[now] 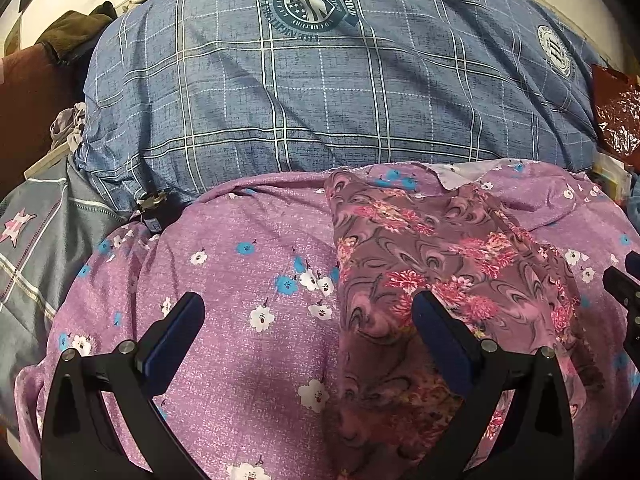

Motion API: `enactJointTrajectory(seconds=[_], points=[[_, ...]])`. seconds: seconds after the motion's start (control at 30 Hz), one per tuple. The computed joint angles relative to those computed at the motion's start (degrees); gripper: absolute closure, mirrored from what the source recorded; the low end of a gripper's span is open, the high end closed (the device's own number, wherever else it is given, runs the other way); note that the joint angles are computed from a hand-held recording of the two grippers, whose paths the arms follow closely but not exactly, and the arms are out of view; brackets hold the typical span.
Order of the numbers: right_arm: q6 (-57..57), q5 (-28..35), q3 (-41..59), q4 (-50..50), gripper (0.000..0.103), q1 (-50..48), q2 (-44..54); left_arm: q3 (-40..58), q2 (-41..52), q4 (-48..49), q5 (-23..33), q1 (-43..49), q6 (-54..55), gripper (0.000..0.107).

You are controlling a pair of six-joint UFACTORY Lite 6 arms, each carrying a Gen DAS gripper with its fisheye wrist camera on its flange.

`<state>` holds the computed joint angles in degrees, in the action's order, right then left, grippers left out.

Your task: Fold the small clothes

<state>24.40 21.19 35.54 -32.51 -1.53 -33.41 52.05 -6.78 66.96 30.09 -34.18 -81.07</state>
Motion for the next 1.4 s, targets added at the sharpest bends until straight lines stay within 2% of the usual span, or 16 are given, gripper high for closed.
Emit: enactJointTrajectory(seconds=[0.6, 1.17, 1.4], points=[[-1.6, -0.8, -1.0, 0.4, 0.061, -1.6, 0.2, 0.0, -0.1, -0.4, 0.1, 0.2, 0.2, 0.004], [-9.7, -2.4, -0.9, 7.7, 0.061, -5.1, 2.1, 0.1, 0.6, -1.6, -0.6, 0.8, 1.8, 0.004], [-9.6, -2.8, -1.0, 7.2, 0.061, -5.6, 3.3, 0.6, 1.8, -1.9, -0.4, -0.1, 2.6, 0.004]])
